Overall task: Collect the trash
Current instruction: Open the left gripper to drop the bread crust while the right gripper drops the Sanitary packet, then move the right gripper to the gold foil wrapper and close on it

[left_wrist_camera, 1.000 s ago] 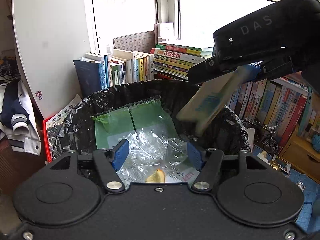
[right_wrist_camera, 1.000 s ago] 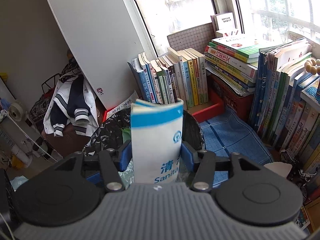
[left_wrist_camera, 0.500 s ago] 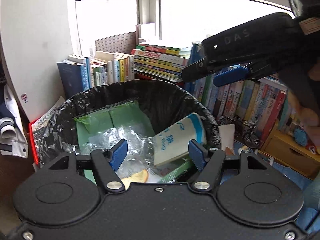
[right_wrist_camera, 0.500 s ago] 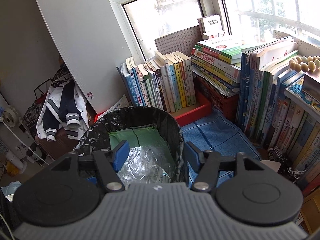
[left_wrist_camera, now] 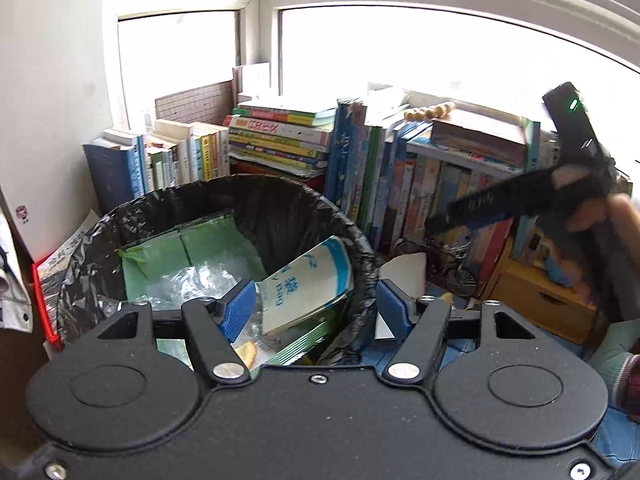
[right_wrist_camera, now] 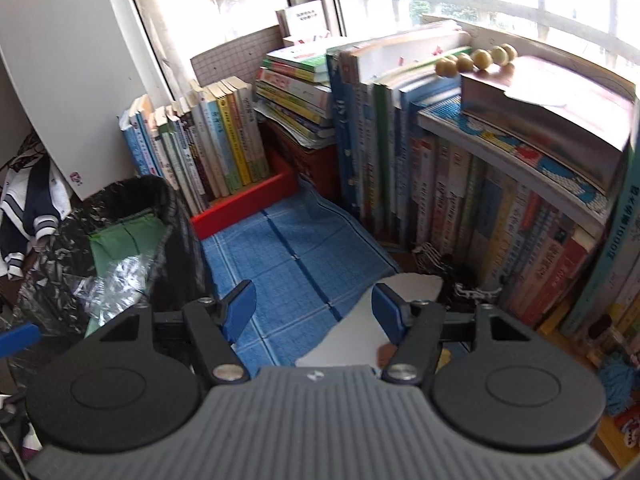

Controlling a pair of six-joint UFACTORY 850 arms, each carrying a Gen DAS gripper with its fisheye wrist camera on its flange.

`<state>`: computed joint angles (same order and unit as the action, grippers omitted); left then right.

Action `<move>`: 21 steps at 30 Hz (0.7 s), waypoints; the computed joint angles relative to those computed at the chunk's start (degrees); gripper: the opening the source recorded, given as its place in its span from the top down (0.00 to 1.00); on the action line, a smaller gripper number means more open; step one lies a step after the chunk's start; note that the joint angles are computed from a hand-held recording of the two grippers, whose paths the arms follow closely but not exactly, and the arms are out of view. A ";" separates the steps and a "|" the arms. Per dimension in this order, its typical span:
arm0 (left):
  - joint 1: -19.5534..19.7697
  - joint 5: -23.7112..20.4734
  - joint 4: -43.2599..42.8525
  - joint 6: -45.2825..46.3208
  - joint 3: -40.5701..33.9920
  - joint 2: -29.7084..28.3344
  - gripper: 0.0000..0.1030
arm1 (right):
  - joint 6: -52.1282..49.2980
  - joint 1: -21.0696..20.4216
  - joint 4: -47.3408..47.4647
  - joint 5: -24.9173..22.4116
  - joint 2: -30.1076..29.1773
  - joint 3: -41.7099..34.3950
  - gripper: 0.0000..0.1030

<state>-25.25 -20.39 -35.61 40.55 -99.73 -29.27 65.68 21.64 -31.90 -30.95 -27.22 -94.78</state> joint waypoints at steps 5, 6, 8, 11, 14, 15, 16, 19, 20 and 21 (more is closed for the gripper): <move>-1.20 -0.34 2.64 -0.61 -0.25 -0.97 0.40 | -1.07 -1.46 2.74 -3.62 0.54 4.14 0.27; -1.30 -0.49 2.90 -0.80 -0.31 -1.18 0.41 | -2.23 -1.79 4.27 -4.23 0.60 5.04 0.27; -1.56 -0.37 4.33 -2.14 -0.39 -1.65 0.45 | -4.37 -2.15 6.55 -5.23 0.71 6.62 0.27; -1.81 -0.65 6.43 -4.35 -0.66 -2.33 0.52 | -6.61 -2.10 7.37 -6.76 0.46 8.68 0.27; -1.95 -1.59 6.73 -4.70 -1.14 -2.98 0.59 | -8.12 -2.29 6.48 -6.39 0.10 10.86 0.28; -2.01 -1.71 6.65 -4.50 -1.22 -3.13 0.60 | -8.56 -2.28 5.64 -6.54 -0.34 11.15 0.28; -2.08 -1.78 6.51 -4.15 -1.25 -3.22 0.62 | -8.91 -2.18 4.60 -6.86 -0.74 11.48 0.29; -2.15 -2.23 6.60 -4.08 -1.47 -3.62 0.63 | -10.59 -2.43 4.56 -6.85 -1.50 12.46 0.29; -2.14 -2.50 7.13 -4.72 -1.70 -3.83 0.64 | -11.42 -2.58 5.09 -6.21 -1.51 13.00 0.29; -2.17 -2.59 7.86 -5.65 -1.91 -4.05 0.64 | -11.76 -2.63 5.01 -5.55 -1.45 13.53 0.31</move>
